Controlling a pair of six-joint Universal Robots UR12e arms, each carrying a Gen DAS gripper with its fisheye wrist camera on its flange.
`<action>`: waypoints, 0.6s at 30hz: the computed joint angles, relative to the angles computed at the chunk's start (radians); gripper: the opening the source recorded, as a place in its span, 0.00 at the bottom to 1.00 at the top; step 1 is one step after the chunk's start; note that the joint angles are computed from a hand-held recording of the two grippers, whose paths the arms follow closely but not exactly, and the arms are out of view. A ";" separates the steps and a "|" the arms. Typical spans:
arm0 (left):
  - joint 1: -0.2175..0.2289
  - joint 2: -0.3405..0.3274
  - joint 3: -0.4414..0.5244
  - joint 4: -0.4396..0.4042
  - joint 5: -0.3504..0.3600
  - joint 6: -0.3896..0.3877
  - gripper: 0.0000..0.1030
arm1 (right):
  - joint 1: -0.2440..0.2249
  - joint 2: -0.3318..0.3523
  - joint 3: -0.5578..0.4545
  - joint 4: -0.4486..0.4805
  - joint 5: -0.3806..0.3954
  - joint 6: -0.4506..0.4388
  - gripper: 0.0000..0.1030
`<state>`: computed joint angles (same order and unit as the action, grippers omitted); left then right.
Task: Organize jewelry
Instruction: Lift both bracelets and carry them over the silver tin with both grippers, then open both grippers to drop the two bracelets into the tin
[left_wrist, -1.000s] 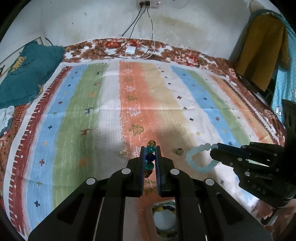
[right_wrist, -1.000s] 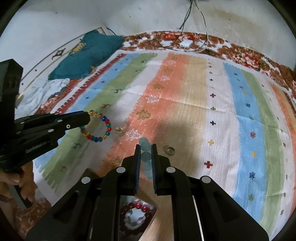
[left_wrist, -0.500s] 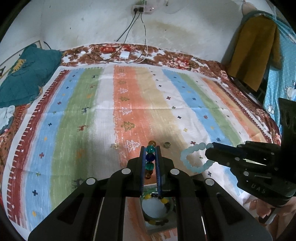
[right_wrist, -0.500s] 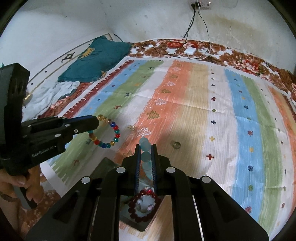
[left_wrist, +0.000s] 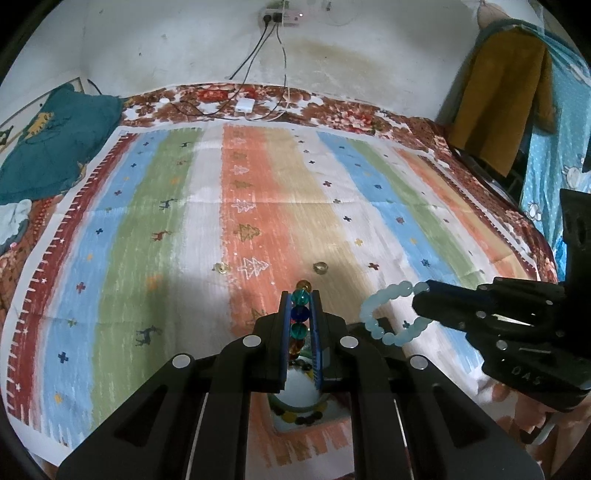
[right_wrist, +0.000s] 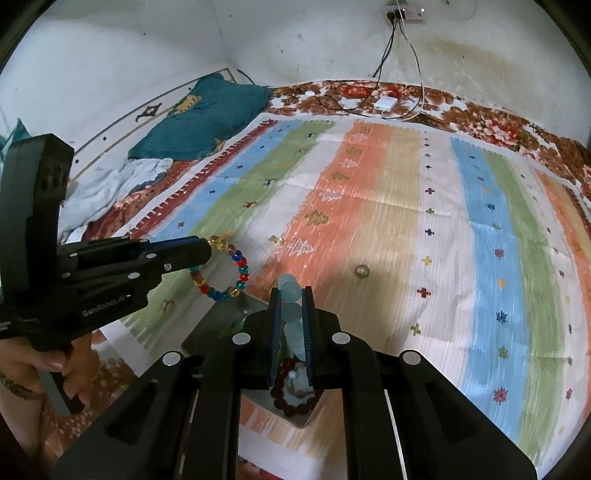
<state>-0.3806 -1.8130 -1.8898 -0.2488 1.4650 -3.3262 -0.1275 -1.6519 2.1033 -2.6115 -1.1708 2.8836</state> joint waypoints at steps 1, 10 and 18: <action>-0.001 0.001 -0.002 0.000 0.000 0.001 0.09 | 0.000 -0.002 0.002 0.002 0.000 -0.001 0.12; -0.010 0.015 -0.024 0.007 -0.002 0.000 0.09 | -0.002 -0.022 0.025 0.021 0.002 -0.005 0.12; -0.003 0.018 -0.032 -0.036 -0.055 -0.035 0.09 | -0.008 -0.028 0.028 0.065 0.026 -0.018 0.12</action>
<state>-0.3834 -1.7949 -1.9217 -0.2843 1.4102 -3.3607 -0.1355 -1.6801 2.1312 -2.5467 -1.1445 2.8653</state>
